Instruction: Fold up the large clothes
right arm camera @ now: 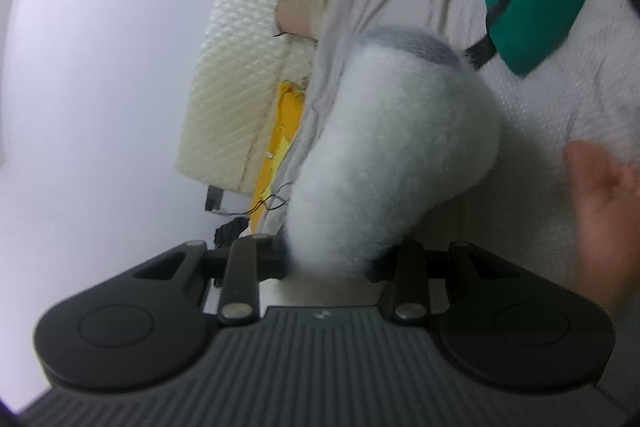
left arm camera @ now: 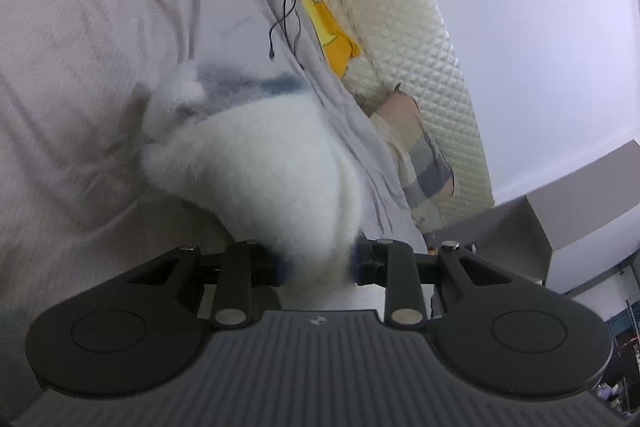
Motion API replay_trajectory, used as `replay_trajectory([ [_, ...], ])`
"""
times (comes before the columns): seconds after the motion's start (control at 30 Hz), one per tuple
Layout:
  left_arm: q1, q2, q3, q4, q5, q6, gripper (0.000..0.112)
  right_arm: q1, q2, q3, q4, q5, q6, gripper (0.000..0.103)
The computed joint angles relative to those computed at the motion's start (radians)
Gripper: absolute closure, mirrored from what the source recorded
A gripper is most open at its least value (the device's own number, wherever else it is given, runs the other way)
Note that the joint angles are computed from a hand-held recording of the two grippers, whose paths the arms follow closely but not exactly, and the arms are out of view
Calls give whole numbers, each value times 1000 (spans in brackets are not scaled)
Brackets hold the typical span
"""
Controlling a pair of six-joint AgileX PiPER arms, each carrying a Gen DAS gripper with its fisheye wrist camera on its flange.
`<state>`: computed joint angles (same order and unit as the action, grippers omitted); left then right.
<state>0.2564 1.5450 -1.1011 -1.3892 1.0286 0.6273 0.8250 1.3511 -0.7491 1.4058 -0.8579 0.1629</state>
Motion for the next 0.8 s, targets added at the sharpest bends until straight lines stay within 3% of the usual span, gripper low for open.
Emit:
replay_trajectory([
  [0.07,37,-37,34,15,46,-19,79,70,-43,9,66,-42,-79,67],
  [0.17,40,-69,55,61,47,-69,77,121,-77,22,134,-62,-119,67],
  [0.3,30,-28,11,77,55,-114,58,51,-111,36,163,64,-148,60],
  [0.37,18,7,-28,57,60,-131,55,5,-115,22,143,118,-155,45],
  [0.43,-2,49,-91,42,54,-153,50,-44,-114,-2,102,169,-154,34],
  [0.53,-52,119,-212,46,22,-183,44,-129,-93,-58,82,250,-184,33],
  [0.8,-218,414,-707,221,-104,-388,44,-375,62,-233,-20,451,-194,34],
])
